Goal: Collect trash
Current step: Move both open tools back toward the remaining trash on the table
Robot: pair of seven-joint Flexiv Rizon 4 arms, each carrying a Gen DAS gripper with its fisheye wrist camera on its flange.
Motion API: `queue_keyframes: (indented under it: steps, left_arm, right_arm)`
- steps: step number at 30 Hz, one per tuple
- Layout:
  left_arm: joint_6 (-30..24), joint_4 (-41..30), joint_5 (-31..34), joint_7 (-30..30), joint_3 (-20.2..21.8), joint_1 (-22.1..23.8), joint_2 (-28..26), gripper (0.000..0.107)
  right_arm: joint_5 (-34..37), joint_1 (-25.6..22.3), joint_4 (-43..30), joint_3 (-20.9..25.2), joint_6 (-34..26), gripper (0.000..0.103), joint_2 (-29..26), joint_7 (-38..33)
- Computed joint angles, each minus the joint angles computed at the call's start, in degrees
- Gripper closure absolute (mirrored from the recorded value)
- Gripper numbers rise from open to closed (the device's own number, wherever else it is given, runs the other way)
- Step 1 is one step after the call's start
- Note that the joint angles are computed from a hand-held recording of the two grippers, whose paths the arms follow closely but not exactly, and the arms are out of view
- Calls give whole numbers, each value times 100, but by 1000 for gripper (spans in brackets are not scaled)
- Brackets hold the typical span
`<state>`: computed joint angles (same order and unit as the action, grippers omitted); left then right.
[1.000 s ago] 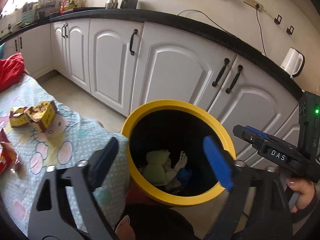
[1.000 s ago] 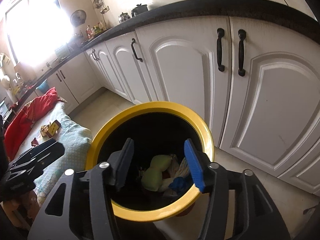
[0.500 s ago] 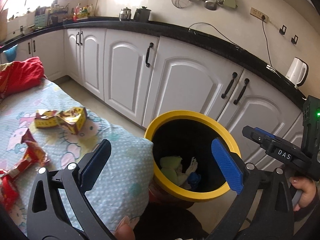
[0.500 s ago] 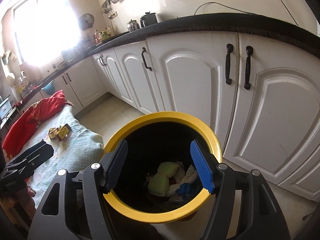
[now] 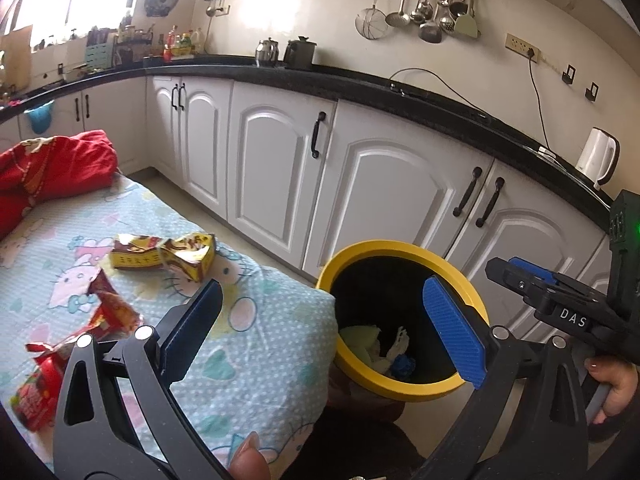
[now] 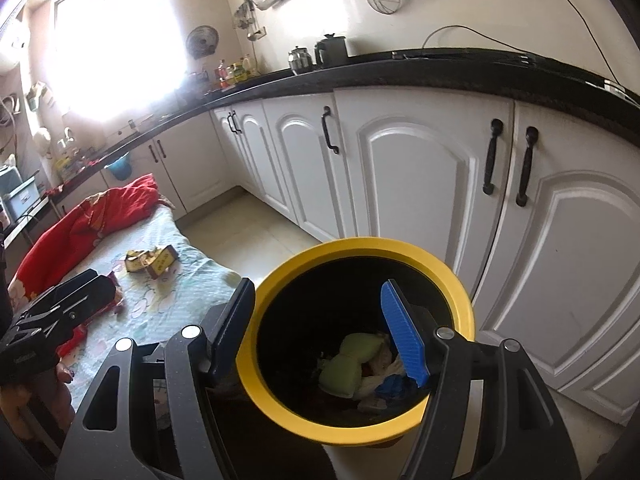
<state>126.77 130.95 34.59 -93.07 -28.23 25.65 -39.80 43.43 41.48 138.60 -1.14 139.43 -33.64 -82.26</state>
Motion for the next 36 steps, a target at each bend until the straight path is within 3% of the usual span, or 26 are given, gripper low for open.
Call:
queue_keyframes:
  steps: [22,36]
  left_arm:
    - [450,112,538,-610,511,639,323,15]
    - [500,-16,1018,-1063,863,1036,464,15]
  right_arm:
    - [618,1091,-810,-432,-912,40,277,-1285]
    - [448,1596,-1297,-789,-1475,40,195,-1435]
